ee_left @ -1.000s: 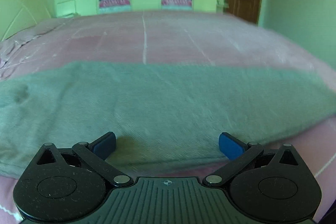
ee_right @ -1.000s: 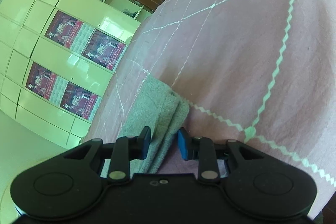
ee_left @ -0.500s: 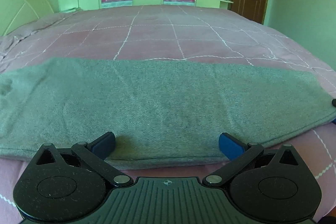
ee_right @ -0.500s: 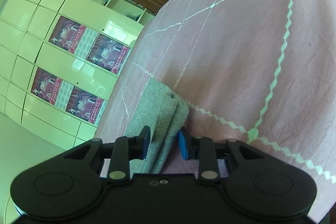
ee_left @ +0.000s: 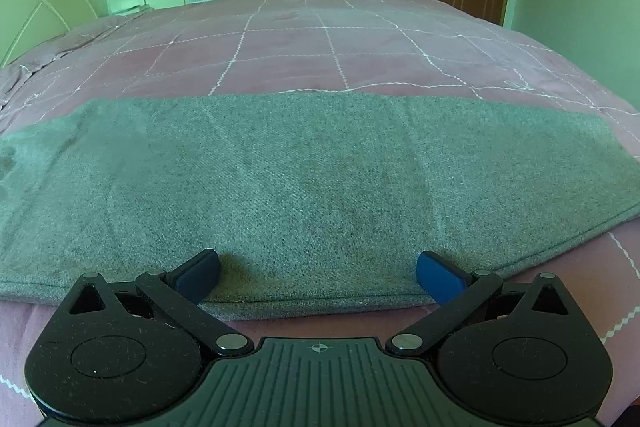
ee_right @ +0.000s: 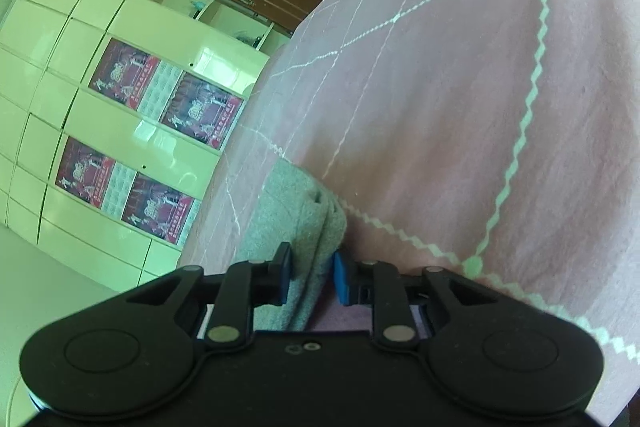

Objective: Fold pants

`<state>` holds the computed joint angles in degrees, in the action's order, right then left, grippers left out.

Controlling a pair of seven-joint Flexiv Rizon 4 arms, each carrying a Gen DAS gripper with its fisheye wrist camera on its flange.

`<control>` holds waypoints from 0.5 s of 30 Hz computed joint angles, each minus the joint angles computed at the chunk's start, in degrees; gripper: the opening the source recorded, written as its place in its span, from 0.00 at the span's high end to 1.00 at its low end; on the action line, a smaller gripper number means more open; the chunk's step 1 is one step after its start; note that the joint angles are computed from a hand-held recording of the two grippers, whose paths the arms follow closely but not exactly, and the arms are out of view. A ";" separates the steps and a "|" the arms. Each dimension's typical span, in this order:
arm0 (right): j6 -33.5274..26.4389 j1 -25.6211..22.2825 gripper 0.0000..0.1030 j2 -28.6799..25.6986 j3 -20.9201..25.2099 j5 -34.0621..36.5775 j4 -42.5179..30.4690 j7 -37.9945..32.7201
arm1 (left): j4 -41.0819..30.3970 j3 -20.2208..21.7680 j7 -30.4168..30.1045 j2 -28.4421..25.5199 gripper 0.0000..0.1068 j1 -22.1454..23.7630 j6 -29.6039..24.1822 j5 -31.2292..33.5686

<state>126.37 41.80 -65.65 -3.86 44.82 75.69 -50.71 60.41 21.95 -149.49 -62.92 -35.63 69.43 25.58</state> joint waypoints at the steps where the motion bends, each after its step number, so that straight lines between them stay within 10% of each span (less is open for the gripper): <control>1: 0.86 -0.88 0.84 -0.43 1.24 -1.46 -0.09 1.24 | -0.04 0.43 -0.37 -0.11 0.04 -0.29 0.16 0.31; 5: 1.59 -1.67 0.90 -0.82 2.17 -2.54 0.01 2.68 | -0.28 2.20 -2.49 -0.74 0.04 -1.39 0.79 1.73; 11: -7.81 6.89 0.92 2.06 -10.84 6.42 0.41 -1.25 | -0.80 1.37 -1.56 -0.99 0.04 -0.57 1.42 2.51; 15: -10.46 10.47 0.92 3.12 -15.81 6.02 -0.39 -1.71 | 10.22 -4.82 5.53 3.73 0.04 6.83 20.61 2.68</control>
<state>115.91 52.26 -62.54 -19.67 50.85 75.31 -52.42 70.62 17.12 -143.96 -59.19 -28.80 90.04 28.26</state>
